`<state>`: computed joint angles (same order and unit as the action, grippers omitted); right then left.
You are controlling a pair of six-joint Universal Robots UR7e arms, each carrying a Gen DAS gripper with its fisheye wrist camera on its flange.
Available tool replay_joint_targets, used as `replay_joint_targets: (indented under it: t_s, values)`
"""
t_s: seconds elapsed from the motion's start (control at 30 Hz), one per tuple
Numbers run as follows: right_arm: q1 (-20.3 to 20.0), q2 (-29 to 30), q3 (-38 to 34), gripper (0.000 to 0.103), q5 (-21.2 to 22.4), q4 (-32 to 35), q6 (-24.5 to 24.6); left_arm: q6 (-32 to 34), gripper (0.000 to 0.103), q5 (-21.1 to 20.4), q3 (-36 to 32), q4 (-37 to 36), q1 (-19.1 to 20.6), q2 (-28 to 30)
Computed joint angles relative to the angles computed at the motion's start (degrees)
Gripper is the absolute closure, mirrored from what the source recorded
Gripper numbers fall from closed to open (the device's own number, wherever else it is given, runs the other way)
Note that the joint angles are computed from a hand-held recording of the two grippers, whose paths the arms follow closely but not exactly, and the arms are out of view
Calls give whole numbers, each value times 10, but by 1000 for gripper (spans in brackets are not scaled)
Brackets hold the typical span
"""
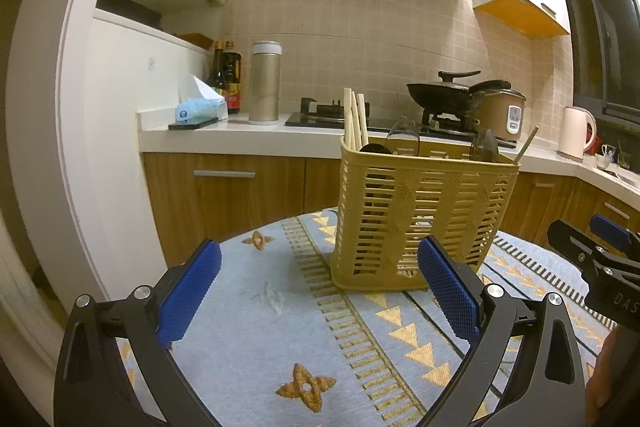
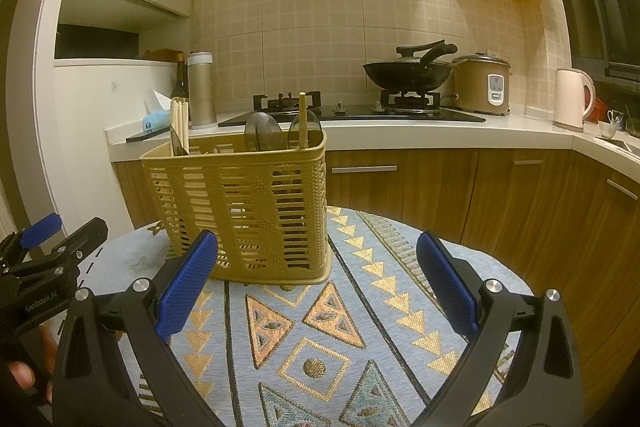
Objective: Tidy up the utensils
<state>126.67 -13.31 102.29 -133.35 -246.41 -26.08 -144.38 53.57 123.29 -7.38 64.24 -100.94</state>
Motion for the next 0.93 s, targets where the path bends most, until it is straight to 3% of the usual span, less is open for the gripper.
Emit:
replay_joint_targets:
  t_s: [0.63,0.93]
  values:
    - [1,2,0,8,-1,-3,-7,23,7,-20,15,-32,-10,-10]
    - [2,2,0,8,-3,-1,-5,-7,7,-15,-7,11,-3,6]
